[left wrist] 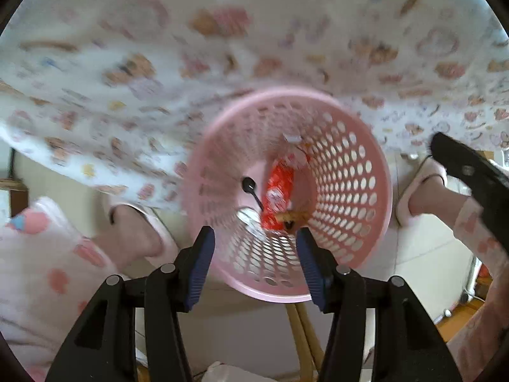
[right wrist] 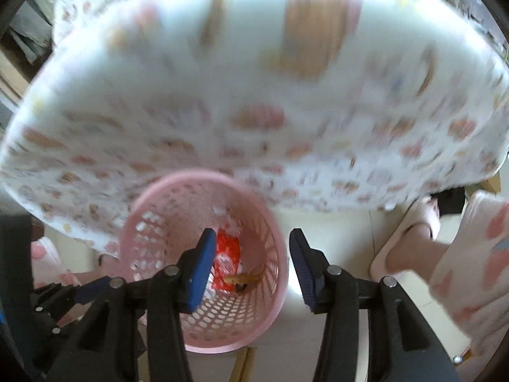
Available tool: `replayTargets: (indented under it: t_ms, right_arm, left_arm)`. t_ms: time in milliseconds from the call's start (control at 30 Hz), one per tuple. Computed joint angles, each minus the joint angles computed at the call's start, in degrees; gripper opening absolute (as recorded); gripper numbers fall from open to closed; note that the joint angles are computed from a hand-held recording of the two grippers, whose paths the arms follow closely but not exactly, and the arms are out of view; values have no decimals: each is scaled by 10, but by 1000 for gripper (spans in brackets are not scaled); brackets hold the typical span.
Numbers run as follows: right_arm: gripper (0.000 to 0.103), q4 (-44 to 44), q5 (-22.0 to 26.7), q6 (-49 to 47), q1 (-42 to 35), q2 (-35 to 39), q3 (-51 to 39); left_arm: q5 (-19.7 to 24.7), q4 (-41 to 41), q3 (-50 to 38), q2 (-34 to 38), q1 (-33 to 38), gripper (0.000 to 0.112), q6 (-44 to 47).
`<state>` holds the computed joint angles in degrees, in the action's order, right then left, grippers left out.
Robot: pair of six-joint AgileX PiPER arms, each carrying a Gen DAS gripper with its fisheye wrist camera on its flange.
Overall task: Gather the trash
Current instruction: 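Raise both tools back toward the table and the white bottle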
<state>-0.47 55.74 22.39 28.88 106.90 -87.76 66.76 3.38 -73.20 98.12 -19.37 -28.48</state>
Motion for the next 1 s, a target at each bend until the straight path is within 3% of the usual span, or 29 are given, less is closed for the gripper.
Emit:
replayTargets:
  t_ms: [167,333,533,733,833,900,1000]
  right_arm:
    - [46,12,23,-13,2,-58,-16]
    - [52,-15,-1,-14,24,-116,-19]
    - [53,-39,-32,4,23,-139,-18]
    - [55,-37,-34,0,12,-146,-41]
    - [57,-11,-17,-28,1,-139,-84]
    - [57,6,0,-49,-8,-128,-119]
    - [61,28,36,-104,-26,-97,-202]
  left_arm:
    - [9,15,-26,-55,0,52,-16]
    - [1,50,-47,-86,-6,55,-44]
    - [-22,73,-55,-114,-9,55,-64]
    - [-37,164,-70,-155,-36,56,-116]
    - [-28,189,-104,-165,-31,65,-126]
    - [-27,178,-138,-168,-16,80,-120]
    - [-21,189,-190,-160,-3,93,-95]
